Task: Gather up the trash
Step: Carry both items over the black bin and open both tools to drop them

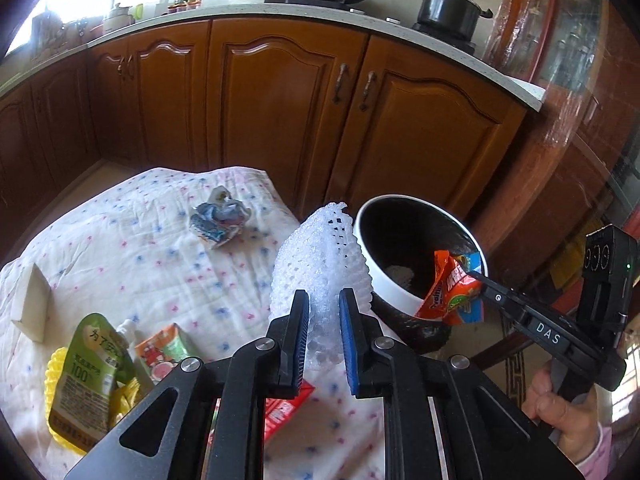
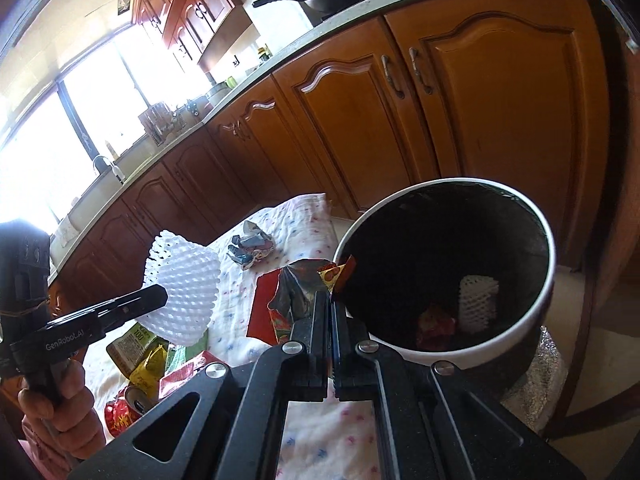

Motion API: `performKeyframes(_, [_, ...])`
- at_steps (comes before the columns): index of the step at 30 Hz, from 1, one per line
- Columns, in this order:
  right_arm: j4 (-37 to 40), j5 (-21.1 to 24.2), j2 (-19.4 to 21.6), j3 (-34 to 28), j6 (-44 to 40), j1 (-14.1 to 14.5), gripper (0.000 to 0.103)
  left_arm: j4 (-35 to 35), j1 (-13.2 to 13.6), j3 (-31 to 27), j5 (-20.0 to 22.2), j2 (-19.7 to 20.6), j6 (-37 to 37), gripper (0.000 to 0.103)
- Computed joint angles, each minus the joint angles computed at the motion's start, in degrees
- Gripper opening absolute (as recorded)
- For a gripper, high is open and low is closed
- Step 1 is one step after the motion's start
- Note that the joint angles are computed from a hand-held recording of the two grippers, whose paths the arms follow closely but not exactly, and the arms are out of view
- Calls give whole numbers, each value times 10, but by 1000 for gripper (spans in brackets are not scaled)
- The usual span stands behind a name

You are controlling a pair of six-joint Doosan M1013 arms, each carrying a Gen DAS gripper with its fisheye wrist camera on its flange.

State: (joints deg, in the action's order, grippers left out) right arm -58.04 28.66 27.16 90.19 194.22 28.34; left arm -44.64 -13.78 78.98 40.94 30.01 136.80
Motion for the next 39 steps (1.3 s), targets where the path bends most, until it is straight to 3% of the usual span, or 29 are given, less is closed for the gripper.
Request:
performKeyframes(13, [-45, 56, -35, 45, 68, -3, 1, 1, -21, -43, 38, 25, 8, 15])
performKeyframes(22, [-21, 72, -35, 45, 32, -25, 1, 60, -49, -110, 61, 66, -43, 15])
performKeyframes(34, [50, 57, -19, 39, -43, -57, 1, 157, -89, -196, 80, 129, -143, 17])
performKeyframes(36, [55, 56, -16, 38, -50, -59, 2, 166, -92, -201, 83, 135, -151, 21])
performKeyframes(38, [60, 57, -15, 36, -57, -61, 8, 169, -93, -203, 83, 137, -158, 41])
performKeyframes(39, [57, 55, -14, 37, -53, -61, 9, 162, -93, -198, 77, 135, -154, 44])
